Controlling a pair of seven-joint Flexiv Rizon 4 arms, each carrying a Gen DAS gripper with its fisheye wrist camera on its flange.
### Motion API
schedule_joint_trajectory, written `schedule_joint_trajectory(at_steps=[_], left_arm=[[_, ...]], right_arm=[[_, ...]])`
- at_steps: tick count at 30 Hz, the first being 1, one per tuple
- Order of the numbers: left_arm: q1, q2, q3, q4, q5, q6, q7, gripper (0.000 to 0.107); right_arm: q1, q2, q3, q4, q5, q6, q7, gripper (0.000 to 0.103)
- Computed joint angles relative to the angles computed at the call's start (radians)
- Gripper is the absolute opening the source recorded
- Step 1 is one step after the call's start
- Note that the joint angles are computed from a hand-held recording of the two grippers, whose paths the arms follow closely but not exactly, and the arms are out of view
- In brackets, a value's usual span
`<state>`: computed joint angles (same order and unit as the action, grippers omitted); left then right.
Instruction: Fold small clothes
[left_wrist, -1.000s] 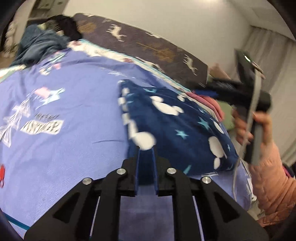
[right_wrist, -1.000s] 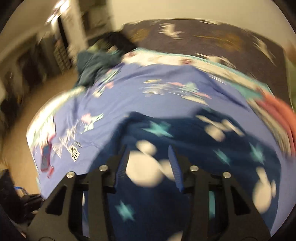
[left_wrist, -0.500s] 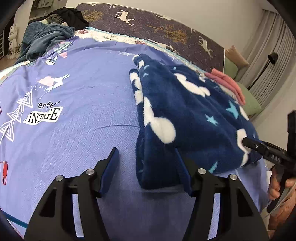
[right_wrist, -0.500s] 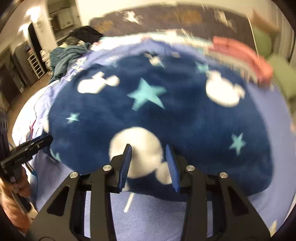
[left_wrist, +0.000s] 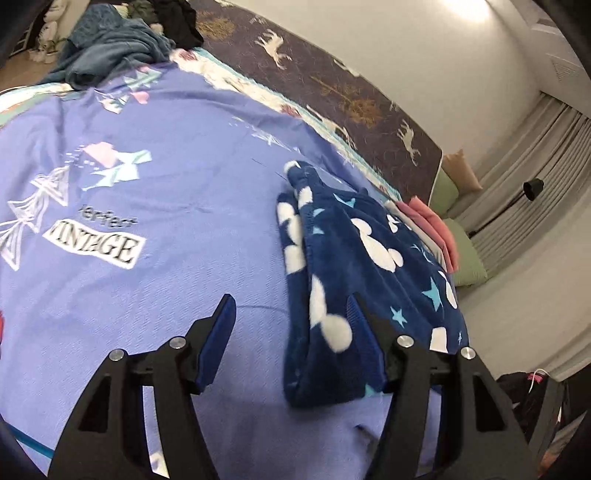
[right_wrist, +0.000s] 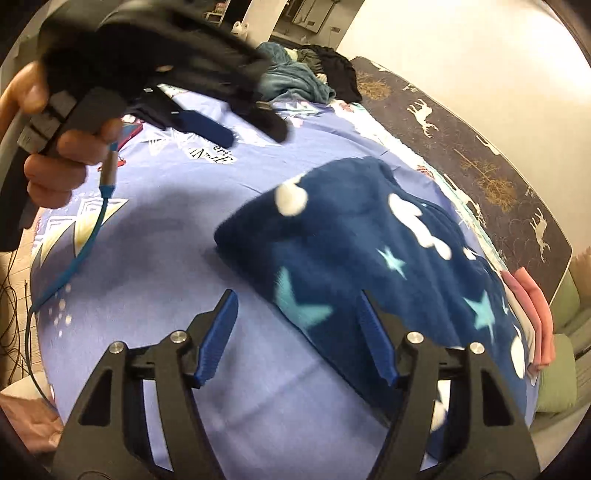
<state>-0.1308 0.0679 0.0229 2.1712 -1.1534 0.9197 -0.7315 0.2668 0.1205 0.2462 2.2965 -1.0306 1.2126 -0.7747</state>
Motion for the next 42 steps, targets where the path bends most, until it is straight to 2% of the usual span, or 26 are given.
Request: schedule_joint_trajectory(at_steps=[2, 4, 8, 10, 13, 14, 16, 21, 23, 24, 25, 27, 28, 30, 35, 38, 42], left_arm=[[0.007, -0.042, -0.009, -0.040, 0.029, -0.032, -0.022, 0.063], [0.023, -0.095, -0.019, -0.096, 0.061, -0.095, -0.042, 0.063], [0.064, -0.215, -0.049, -0.223, 0.124, -0.178, -0.122, 0.063], [0.087, -0.265, -0.068, -0.277, 0.123, -0.235, -0.132, 0.063], [0.112, -0.335, -0.096, -0.349, 0.120, -0.289, -0.150, 0.065], [0.117, -0.350, -0.104, -0.363, 0.119, -0.300, -0.153, 0.066], [0.125, -0.391, -0.124, -0.398, 0.105, -0.316, -0.166, 0.076], [0.132, -0.454, -0.164, -0.459, 0.057, -0.301, -0.145, 0.079], [0.132, -0.471, -0.172, -0.478, 0.058, -0.289, -0.145, 0.078], [0.124, -0.473, -0.171, -0.482, 0.068, -0.264, -0.158, 0.064], [0.118, -0.482, -0.168, -0.496, 0.092, -0.246, -0.184, 0.043], [0.123, -0.489, -0.178, -0.500, 0.083, -0.233, -0.206, 0.035], [0.123, -0.481, -0.185, -0.488, 0.061, -0.210, -0.193, 0.032], [0.112, -0.460, -0.189, -0.476, 0.053, -0.171, -0.172, 0.030], [0.108, -0.417, -0.194, -0.490, 0.039, -0.186, -0.128, 0.030], [0.090, -0.399, -0.189, -0.517, 0.067, -0.190, -0.134, 0.030], [0.059, -0.382, -0.193, -0.560, 0.104, -0.186, -0.169, 0.029]], right_arm=[[0.005, -0.023, -0.002, -0.018, -0.002, -0.001, 0.007, 0.068], [0.002, -0.038, -0.008, -0.026, -0.055, 0.004, 0.039, 0.070], [0.009, -0.073, -0.021, -0.038, -0.244, -0.089, 0.095, 0.071], [0.004, -0.068, -0.038, -0.026, -0.302, -0.070, 0.127, 0.071], [0.007, -0.067, -0.040, -0.026, -0.292, -0.078, 0.123, 0.071], [0.008, -0.075, -0.043, -0.032, -0.306, -0.085, 0.128, 0.071], [0.010, -0.096, -0.050, -0.048, -0.368, -0.108, 0.161, 0.071], [0.024, -0.150, -0.071, -0.100, -0.473, -0.128, 0.229, 0.070], [0.028, -0.173, -0.080, -0.123, -0.530, -0.128, 0.255, 0.060], [0.031, -0.181, -0.082, -0.130, -0.542, -0.133, 0.257, 0.053], [0.032, -0.184, -0.086, -0.134, -0.566, -0.144, 0.275, 0.043], [0.023, -0.180, -0.096, -0.137, -0.614, -0.140, 0.317, 0.030], [0.015, -0.173, -0.099, -0.135, -0.627, -0.122, 0.336, 0.025], [-0.006, -0.147, -0.103, -0.129, -0.630, -0.070, 0.375, 0.023], [-0.070, -0.076, -0.118, -0.112, -0.624, 0.067, 0.508, 0.022], [-0.118, -0.026, -0.141, -0.105, -0.620, 0.171, 0.613, 0.022], [-0.175, 0.024, -0.161, -0.085, -0.515, 0.302, 0.670, 0.021]])
